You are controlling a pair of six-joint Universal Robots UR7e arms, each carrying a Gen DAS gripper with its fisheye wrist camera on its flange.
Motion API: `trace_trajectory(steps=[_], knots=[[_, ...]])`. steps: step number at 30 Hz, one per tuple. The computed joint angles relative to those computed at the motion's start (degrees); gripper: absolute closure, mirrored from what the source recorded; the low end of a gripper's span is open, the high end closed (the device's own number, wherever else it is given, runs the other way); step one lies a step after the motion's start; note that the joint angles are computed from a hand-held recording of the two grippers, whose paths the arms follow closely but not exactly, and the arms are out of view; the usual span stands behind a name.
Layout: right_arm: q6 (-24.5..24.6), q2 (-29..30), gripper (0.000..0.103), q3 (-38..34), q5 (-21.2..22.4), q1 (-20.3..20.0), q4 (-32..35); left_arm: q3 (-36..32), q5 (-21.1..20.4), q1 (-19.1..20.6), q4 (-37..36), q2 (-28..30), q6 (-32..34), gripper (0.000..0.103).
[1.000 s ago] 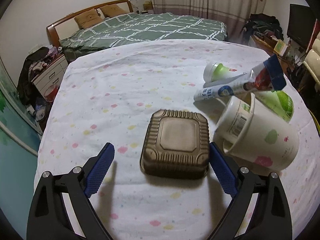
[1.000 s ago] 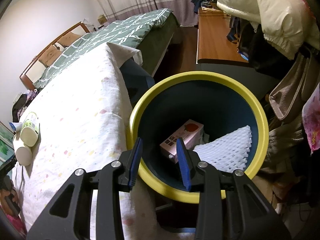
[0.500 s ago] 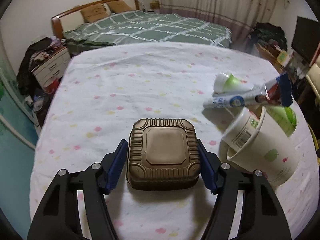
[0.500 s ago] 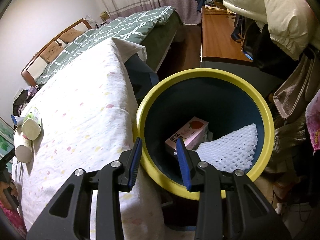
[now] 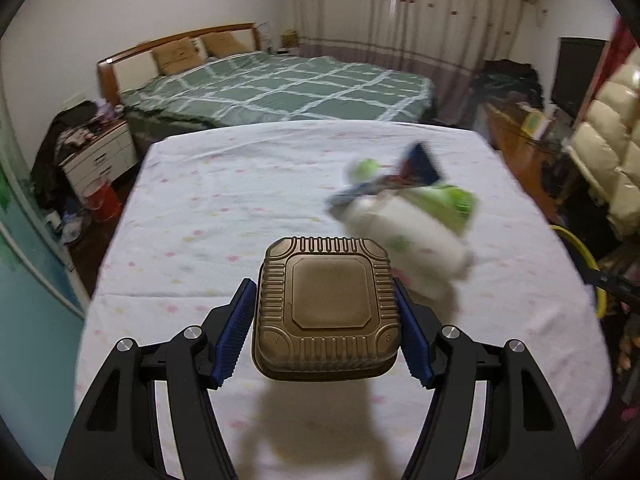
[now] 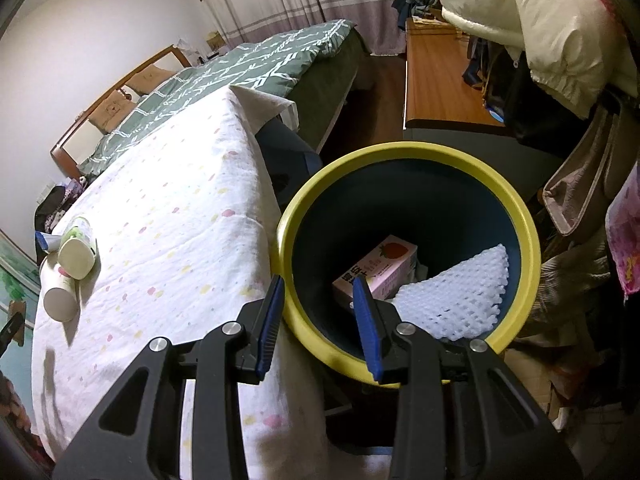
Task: Collect trash
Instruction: 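Carry the brown container with the left gripper into the yellow bin and release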
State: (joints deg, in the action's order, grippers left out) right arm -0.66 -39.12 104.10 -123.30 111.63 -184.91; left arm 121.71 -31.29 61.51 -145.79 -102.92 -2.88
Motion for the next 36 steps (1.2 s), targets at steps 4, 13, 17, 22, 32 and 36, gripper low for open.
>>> trace_trajectory(steps=[4,13,17,22,32,36], knots=[[-1.1,-1.5,0.069,1.9,0.0,0.1,-2.5,1.4,-3.1,-3.6,3.5,1.0,-2.4,0.037],[-3.6,-5.6,0.069,6.5,-1.9,-0.3,-7.9,-0.7,-12.6,-8.4,-0.5,13.4,0.6,0.037],[-4.8,-7.9,0.069,9.4,-3.7,-0.8,-10.7,-4.0,-16.4,-9.8,-2.4,21.3,3.8,0.037],[-5.3,-10.5,0.069,13.2,-5.3,-1.7,-13.7,-9.9,-19.1,-10.5,-3.0,31.6,5.9,0.037],[-4.0,-13.7,0.068,18.2,-3.9,-4.6,-15.5,-22.5,-21.2,-9.0,0.4,47.4,6.3,0.037],[-3.7,-14.4,0.063,19.1,-3.5,-5.5,-16.0,-25.9,-21.5,-8.4,1.2,51.3,6.6,0.037]])
